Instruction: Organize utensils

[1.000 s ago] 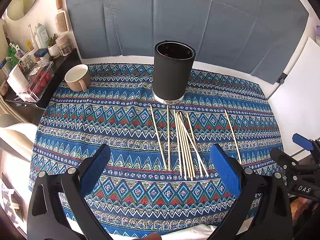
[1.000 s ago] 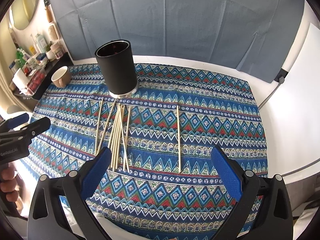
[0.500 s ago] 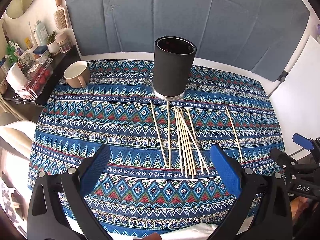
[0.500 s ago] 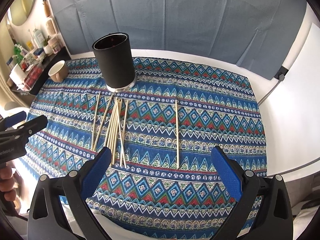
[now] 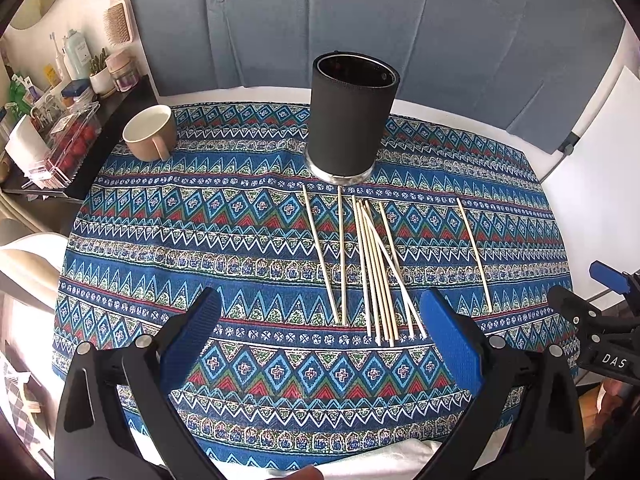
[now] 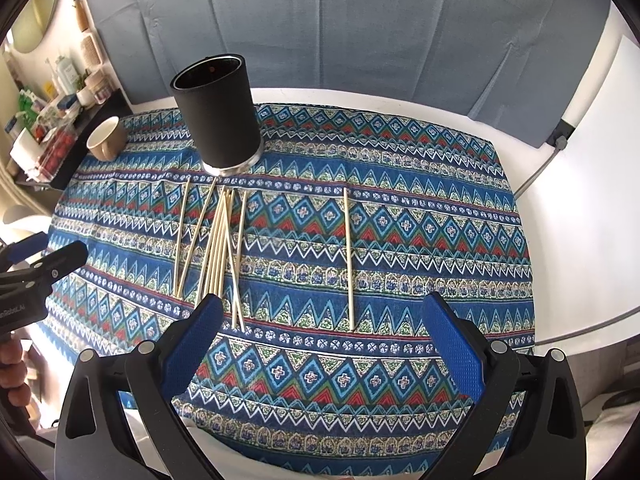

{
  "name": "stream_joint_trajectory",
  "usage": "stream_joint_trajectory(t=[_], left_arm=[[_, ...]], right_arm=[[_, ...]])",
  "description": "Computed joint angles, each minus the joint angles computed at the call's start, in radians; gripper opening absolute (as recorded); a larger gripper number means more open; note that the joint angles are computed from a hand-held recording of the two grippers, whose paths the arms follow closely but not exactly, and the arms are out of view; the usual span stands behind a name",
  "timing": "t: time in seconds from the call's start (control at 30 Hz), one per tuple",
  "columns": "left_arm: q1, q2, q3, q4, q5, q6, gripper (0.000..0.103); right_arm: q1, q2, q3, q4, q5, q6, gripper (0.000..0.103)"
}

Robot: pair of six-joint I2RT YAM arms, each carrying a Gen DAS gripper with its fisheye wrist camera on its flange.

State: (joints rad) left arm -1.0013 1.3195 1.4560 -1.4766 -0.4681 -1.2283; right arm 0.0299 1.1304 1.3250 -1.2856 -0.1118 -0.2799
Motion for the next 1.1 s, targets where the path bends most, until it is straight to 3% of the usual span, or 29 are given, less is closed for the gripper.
stream_joint_trajectory(t=[0.5, 1.1], left_arm=[[0.112, -0.023, -0.104, 0.064, 0.113, 0.103, 0.097], [0.367, 0.070, -0.238, 0.266, 0.271, 0.337, 0.097]], right_arm=[[-0.009, 0.087, -0.057, 0.088, 0.095, -0.004, 0.095], [0.010, 0.352, -0.062, 0.222, 0.138, -0.022, 0.095]])
